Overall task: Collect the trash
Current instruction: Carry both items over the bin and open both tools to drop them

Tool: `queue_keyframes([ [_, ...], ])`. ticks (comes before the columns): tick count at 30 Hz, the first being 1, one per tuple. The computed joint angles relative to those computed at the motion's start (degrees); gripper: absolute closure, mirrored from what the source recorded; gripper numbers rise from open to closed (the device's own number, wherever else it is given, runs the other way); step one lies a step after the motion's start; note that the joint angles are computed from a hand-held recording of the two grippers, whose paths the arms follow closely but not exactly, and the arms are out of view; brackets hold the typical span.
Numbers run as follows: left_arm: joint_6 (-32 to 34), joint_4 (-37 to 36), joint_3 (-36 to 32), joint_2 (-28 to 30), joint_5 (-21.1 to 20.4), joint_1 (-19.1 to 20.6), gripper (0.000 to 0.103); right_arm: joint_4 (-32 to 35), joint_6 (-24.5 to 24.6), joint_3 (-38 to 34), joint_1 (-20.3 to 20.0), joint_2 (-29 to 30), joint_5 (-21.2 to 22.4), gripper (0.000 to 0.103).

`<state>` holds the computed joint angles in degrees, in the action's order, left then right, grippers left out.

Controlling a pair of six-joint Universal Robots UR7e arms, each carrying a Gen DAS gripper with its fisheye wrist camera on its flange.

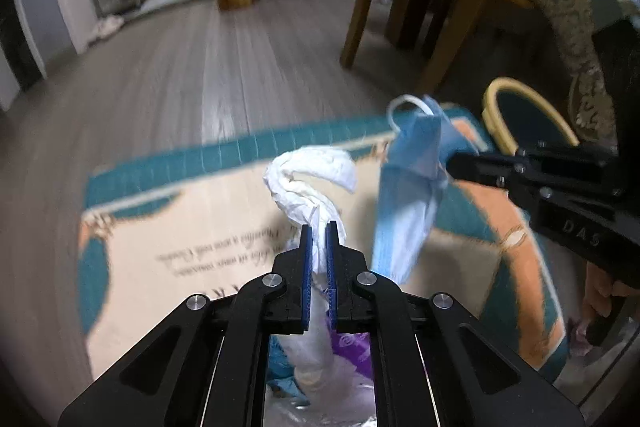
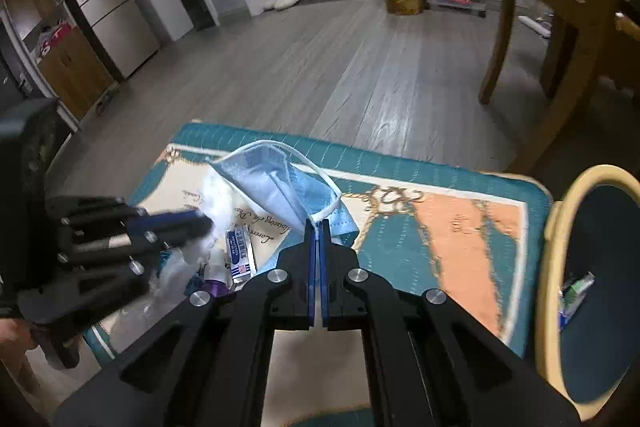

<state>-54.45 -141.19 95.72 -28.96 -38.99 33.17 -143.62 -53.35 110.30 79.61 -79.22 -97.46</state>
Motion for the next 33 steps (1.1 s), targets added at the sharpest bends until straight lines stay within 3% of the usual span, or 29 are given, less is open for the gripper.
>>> queue_keyframes([
  [7,-0.01,3.88,-2.71,-0.32,4.30,-4.23,0.095,1.38,0.68,0.12,0.50,-7.10,1.29,0.102],
  [16,3.30,2.58,-7.24,1.63,7.42,-8.29,0.095,2.20,3.50,-1.10,-2.88,-16.08,6.25,0.102],
  [25,14.38,-3.26,-17.02,9.43,4.69,-7.83,0.095,0.39,1.77,-5.65,-6.81,-15.95,7.05,0.102],
  [33,22.64,-4.98,-27.56,17.06,1.80,-6.64,0.095,0.13,5.03,-9.29,-10.21,-13.20,5.98,0.102],
])
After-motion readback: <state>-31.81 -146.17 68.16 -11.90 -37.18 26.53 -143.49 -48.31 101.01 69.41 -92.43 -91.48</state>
